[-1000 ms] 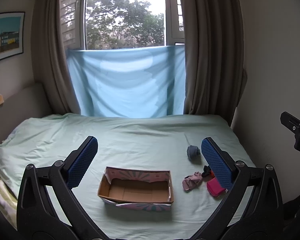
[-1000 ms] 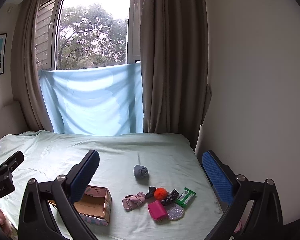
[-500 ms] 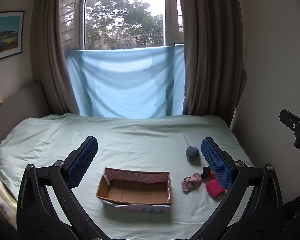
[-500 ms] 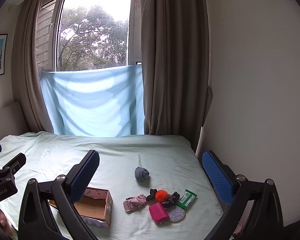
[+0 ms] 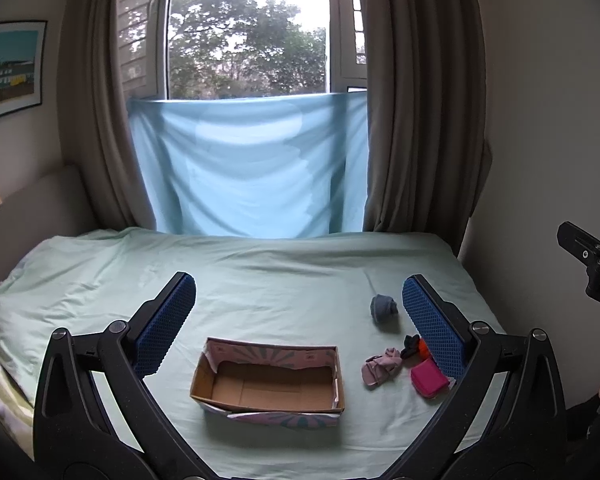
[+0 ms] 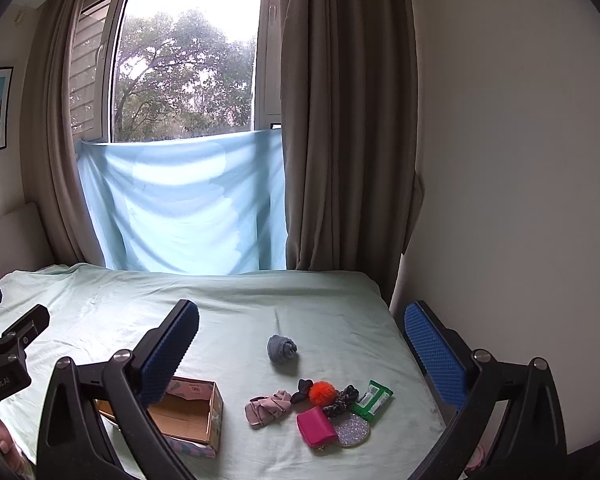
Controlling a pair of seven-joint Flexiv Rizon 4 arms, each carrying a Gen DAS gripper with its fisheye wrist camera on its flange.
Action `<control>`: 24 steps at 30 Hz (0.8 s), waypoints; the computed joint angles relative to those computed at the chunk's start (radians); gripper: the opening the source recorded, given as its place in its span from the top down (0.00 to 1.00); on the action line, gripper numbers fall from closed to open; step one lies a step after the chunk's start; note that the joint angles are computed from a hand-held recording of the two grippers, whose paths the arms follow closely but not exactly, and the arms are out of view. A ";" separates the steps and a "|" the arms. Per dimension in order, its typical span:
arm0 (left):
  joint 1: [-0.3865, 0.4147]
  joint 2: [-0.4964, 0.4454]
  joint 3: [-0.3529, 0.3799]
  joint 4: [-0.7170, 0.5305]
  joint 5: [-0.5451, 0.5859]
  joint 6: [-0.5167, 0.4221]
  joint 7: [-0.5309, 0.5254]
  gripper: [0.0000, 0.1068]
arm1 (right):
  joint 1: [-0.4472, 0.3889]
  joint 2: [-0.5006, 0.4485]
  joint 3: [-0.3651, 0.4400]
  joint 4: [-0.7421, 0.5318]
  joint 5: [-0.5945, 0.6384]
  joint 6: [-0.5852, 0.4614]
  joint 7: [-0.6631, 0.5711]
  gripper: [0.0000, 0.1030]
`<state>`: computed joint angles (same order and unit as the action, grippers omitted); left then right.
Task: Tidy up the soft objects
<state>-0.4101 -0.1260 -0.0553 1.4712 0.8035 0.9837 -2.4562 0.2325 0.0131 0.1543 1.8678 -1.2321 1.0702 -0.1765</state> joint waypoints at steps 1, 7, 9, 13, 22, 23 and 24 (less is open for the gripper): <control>0.000 0.000 0.000 0.000 0.001 0.001 -0.001 0.04 | 0.000 0.000 0.000 0.001 -0.003 0.001 0.003 0.00; 0.005 -0.005 0.003 0.001 -0.011 0.012 0.004 0.04 | 0.002 -0.004 0.000 -0.002 -0.002 0.001 0.003 0.00; 0.007 -0.006 0.005 0.003 -0.016 0.018 0.005 0.04 | 0.004 -0.007 0.000 -0.006 -0.002 -0.002 0.000 0.00; 0.013 -0.005 0.009 0.010 -0.030 0.029 0.011 0.04 | 0.010 -0.014 -0.001 -0.014 0.001 -0.002 -0.006 0.00; 0.028 -0.023 0.018 0.009 -0.076 0.062 0.058 0.04 | 0.029 -0.032 -0.004 -0.032 0.010 -0.017 -0.019 0.00; 0.030 -0.026 0.019 0.008 -0.085 0.067 0.066 0.04 | 0.032 -0.037 -0.004 -0.038 0.014 -0.021 -0.022 0.00; 0.034 -0.029 0.021 0.009 -0.098 0.074 0.079 0.04 | 0.036 -0.040 -0.004 -0.042 0.018 -0.027 -0.024 0.00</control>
<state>-0.3765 -0.1553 -0.0340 1.4803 0.7060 1.0579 -2.3777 0.2686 -0.0266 0.1505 1.8253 -1.2138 1.0429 -0.2001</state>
